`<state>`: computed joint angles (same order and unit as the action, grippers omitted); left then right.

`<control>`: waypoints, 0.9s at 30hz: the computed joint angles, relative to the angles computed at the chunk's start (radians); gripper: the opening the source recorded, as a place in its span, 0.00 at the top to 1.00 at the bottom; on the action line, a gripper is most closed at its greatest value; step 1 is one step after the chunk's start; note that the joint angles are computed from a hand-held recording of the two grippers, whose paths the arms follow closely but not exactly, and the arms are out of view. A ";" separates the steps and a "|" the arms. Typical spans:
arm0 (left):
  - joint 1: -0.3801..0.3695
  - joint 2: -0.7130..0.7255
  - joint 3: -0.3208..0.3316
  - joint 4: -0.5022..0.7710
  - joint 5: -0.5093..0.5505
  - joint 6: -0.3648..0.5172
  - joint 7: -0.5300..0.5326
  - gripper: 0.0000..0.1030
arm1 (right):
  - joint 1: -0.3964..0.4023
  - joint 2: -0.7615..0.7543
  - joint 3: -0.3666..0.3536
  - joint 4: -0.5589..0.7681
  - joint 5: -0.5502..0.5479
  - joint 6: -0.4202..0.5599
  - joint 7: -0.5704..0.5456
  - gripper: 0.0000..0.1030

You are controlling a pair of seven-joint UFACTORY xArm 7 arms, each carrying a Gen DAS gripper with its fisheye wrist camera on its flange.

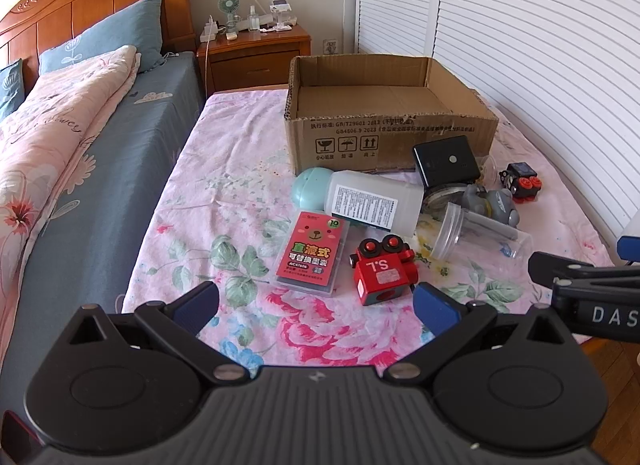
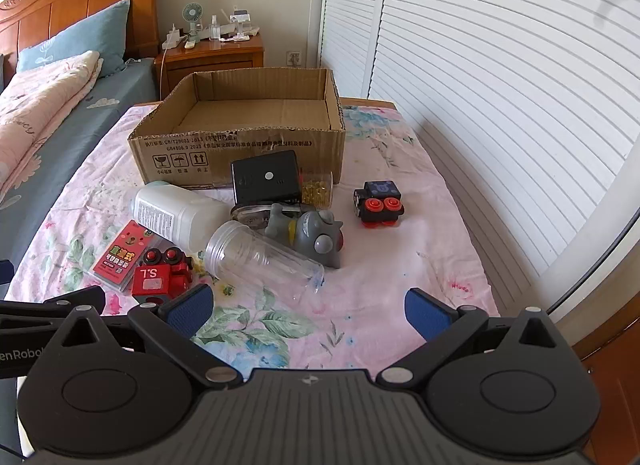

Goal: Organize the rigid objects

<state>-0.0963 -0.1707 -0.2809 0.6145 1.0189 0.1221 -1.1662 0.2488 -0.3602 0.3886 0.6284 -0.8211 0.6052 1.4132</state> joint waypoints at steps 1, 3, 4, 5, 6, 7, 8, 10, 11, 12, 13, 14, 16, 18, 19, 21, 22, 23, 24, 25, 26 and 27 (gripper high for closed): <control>-0.003 0.000 0.000 0.001 -0.006 0.003 0.003 0.01 | 0.000 0.000 0.000 0.000 0.000 0.001 0.000 0.00; 0.008 0.003 0.000 -0.002 0.016 -0.010 -0.011 0.01 | 0.001 0.000 0.000 0.001 0.000 0.002 -0.001 0.00; 0.007 0.003 0.000 -0.001 0.015 -0.007 -0.011 0.01 | 0.001 0.000 0.001 0.001 -0.001 0.002 0.001 0.00; 0.005 0.002 -0.001 0.000 0.014 -0.004 -0.013 0.01 | 0.001 0.000 0.000 0.001 -0.001 0.002 0.001 0.00; 0.003 0.002 -0.002 0.001 0.013 -0.001 -0.013 0.01 | 0.001 0.000 0.000 0.000 -0.002 0.001 0.002 0.00; 0.001 0.001 -0.003 0.002 0.013 0.002 -0.015 0.01 | 0.001 0.000 0.000 0.000 -0.002 0.001 0.003 0.00; -0.001 0.000 -0.004 0.004 0.014 0.005 -0.018 0.01 | 0.002 0.000 -0.001 0.001 -0.001 0.001 0.001 0.00; 0.005 0.001 0.003 -0.001 0.022 -0.007 -0.019 0.01 | 0.002 0.000 -0.001 0.002 -0.001 0.001 0.001 0.00; 0.004 0.000 0.002 0.000 0.023 -0.006 -0.020 0.01 | 0.001 0.000 0.000 0.002 -0.001 0.003 0.002 0.00; 0.003 0.000 0.001 0.001 0.022 -0.004 -0.021 0.01 | 0.001 0.000 0.001 0.003 -0.002 0.004 0.002 0.00; 0.002 0.000 0.000 0.002 0.022 -0.002 -0.023 0.01 | 0.002 0.000 0.000 0.003 -0.002 0.004 0.001 0.00; 0.005 0.000 0.003 0.000 0.026 -0.007 -0.022 0.01 | 0.002 -0.001 0.000 0.005 -0.001 0.006 0.000 0.00; 0.005 -0.001 0.006 -0.001 0.020 -0.008 -0.016 0.01 | 0.002 -0.001 0.000 0.005 -0.001 0.006 0.000 0.00; 0.005 0.000 0.004 0.001 0.017 -0.007 -0.016 0.01 | 0.002 -0.002 0.001 0.007 -0.002 0.007 0.000 0.00; 0.004 0.001 0.004 0.003 0.014 -0.006 -0.014 0.01 | 0.002 -0.002 0.001 0.007 -0.002 0.007 0.000 0.00; 0.003 0.003 0.002 0.006 0.013 -0.003 -0.015 0.01 | 0.002 -0.001 0.001 0.008 -0.003 0.008 0.000 0.00; 0.002 0.005 0.002 0.009 0.011 -0.001 -0.014 0.01 | 0.001 -0.002 0.001 0.007 -0.004 0.007 0.002 0.00; 0.001 0.006 0.002 0.011 0.011 0.000 -0.016 0.01 | 0.001 -0.002 0.001 0.007 -0.004 0.007 0.001 0.00; 0.000 0.009 0.002 0.015 0.013 0.002 -0.019 0.01 | 0.001 -0.001 0.001 0.009 -0.004 0.008 0.001 0.00; -0.003 0.011 0.003 0.018 0.013 0.005 -0.020 0.01 | 0.001 -0.003 0.000 0.006 -0.005 0.005 0.001 0.00; -0.005 0.014 0.003 0.022 0.016 0.007 -0.024 0.01 | 0.001 -0.003 0.000 0.006 -0.005 0.006 0.000 0.00; -0.008 0.017 0.004 0.026 0.018 0.010 -0.027 0.01 | 0.001 -0.003 0.000 0.006 -0.004 0.006 0.001 0.00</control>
<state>-0.1041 -0.1533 -0.2773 0.6407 1.0369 0.1320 -1.1929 0.2497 -0.3631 0.3886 0.6342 -0.8250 0.6107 1.4144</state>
